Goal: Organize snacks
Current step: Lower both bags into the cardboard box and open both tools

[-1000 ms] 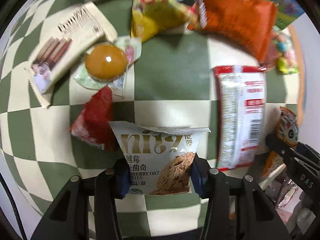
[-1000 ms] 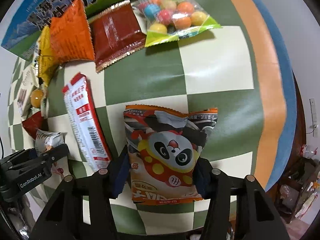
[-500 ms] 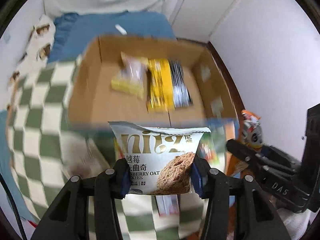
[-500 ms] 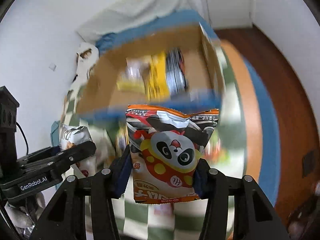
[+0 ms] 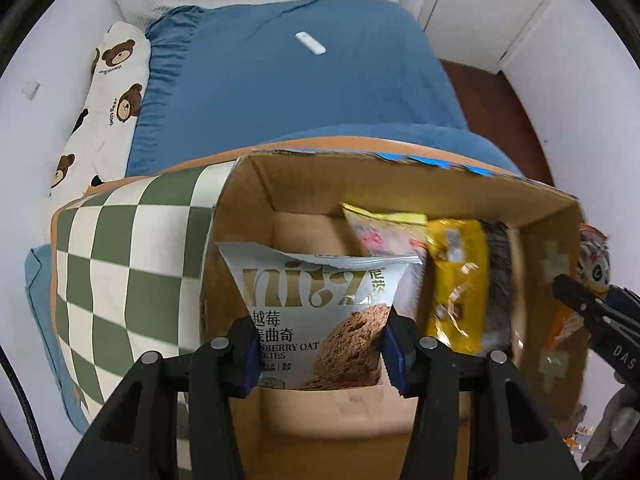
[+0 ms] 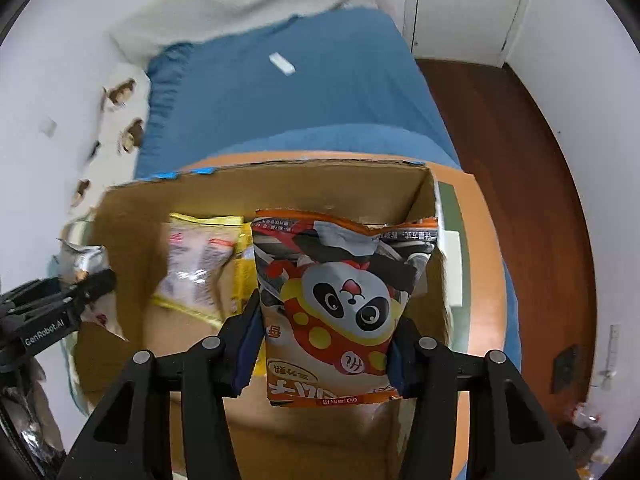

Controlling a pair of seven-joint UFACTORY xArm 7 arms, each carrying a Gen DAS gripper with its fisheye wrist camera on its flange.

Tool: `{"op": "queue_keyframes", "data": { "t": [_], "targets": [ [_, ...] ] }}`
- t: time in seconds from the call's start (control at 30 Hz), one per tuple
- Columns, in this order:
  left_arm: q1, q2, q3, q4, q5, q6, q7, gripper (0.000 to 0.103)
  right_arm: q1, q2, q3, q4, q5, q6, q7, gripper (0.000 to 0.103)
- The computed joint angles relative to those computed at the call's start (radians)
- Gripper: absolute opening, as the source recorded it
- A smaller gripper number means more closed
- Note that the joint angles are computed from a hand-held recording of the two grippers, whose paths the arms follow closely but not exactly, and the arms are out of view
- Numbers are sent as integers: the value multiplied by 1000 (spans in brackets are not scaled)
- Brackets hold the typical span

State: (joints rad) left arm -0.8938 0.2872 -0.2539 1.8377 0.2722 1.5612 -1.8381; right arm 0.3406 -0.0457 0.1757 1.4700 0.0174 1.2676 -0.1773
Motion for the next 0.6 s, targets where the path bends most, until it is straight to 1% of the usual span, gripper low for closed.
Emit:
{"op": "queue_keyframes", "data": {
  "t": [0.03, 0.07, 0.1, 0.13, 0.17, 0.2, 0.23, 0.27, 0.3, 0.47, 0.6],
  "targets": [
    [13, -4, 3, -23, -10, -13, 15, 47, 0, 32, 2, 17, -20, -12, 19, 56],
    [25, -5, 5, -31, -16, -23, 34, 47, 5, 60, 6, 32, -51, -19, 41, 59],
    [37, -11, 7, -52, -27, -44, 45, 47, 9, 63, 6, 21, -63, -26, 54, 71],
    [45, -10, 7, -56, -34, -53, 48, 51, 11, 74, 6, 23, -71, -19, 61, 80],
    [56, -22, 8, -86, -42, -85, 53, 64, 12, 77, 3, 20, -66, -15, 62, 91],
    [67, -35, 7, -114, -51, -121, 58, 73, 13, 83, 2, 17, -70, -19, 65, 92],
    [75, -43, 6, -133, -54, -145, 61, 90, 15, 87, 2, 17, -79, -18, 67, 92],
    [77, -43, 4, -134, -48, -151, 58, 93, 16, 89, 1, 15, -79, -13, 66, 94],
    [78, -43, 2, -133, -42, -157, 58, 93, 18, 97, 1, 13, -80, -16, 68, 96],
    [81, -40, -7, -142, -44, -183, 59, 94, 17, 77, -4, -28, -71, -27, 59, 97],
    [62, -14, -9, -104, -48, -166, 44, 94, 22, 48, 4, -83, -62, -55, 78, 97]
  ]
}}
